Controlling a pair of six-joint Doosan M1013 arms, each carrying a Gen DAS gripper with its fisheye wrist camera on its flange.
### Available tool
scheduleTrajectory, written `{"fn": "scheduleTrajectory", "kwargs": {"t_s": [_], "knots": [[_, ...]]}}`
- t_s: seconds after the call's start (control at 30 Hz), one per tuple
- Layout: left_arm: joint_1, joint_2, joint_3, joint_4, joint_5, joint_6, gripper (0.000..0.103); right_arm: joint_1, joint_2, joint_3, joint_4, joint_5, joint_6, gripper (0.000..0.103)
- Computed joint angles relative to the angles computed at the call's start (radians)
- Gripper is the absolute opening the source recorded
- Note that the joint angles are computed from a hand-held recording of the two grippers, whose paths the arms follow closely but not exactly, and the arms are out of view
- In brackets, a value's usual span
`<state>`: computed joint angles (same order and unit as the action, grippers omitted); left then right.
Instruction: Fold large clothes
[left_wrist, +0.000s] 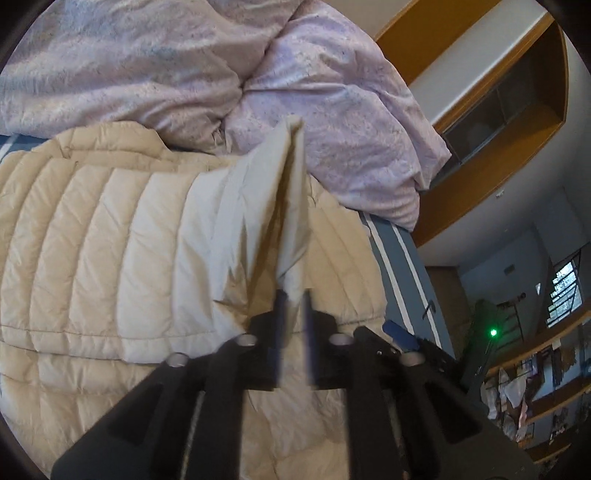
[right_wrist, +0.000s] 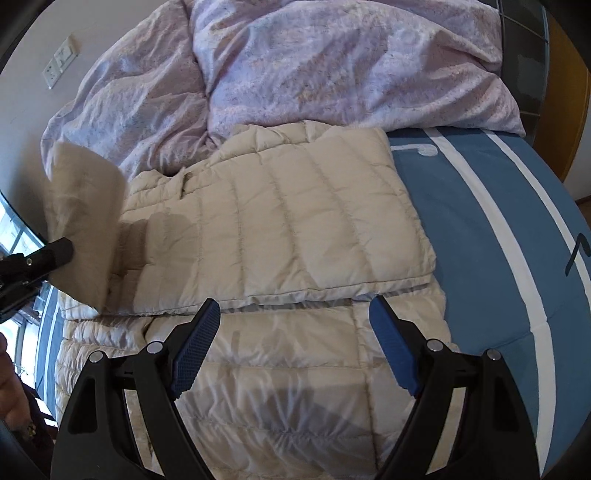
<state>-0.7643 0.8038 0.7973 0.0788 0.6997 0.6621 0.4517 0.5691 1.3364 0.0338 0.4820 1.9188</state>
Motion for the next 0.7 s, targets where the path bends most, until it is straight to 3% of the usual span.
{"fn": "scheduleTrajectory", "kwargs": {"t_s": [0.03,0.07,0.13,0.27,0.37,0.53,0.63,0.7], "knots": [[-0.001,-0.013,0.023,0.018,-0.016,-0.018,0.045,0.003,-0.002,0.002,-0.002,-0.008,-0.005,0.084],[-0.002,-0.028,0.049,0.047,-0.028,-0.045,0.056,0.005,-0.006,0.004,-0.001,-0.018,-0.01,0.084],[-0.003,-0.052,0.084,0.112,-0.039,-0.098,0.062,0.012,-0.013,0.009,0.012,-0.05,-0.035,0.084],[0.002,-0.098,0.162,0.203,-0.03,-0.194,0.065,0.033,-0.018,0.003,0.049,-0.106,-0.113,0.072],[0.005,-0.123,0.207,0.261,0.001,-0.262,0.068,0.044,-0.01,-0.013,0.182,-0.122,-0.27,0.056],[0.003,-0.148,0.261,0.364,0.113,-0.341,0.069,0.06,0.041,-0.095,0.264,-0.062,-0.366,0.035],[0.003,-0.158,0.287,0.385,0.143,-0.359,0.069,0.073,0.076,-0.147,0.27,-0.031,-0.389,0.032],[0.002,-0.169,0.313,0.401,0.165,-0.373,0.07,0.084,0.105,-0.189,0.19,-0.006,-0.336,0.032]]}}
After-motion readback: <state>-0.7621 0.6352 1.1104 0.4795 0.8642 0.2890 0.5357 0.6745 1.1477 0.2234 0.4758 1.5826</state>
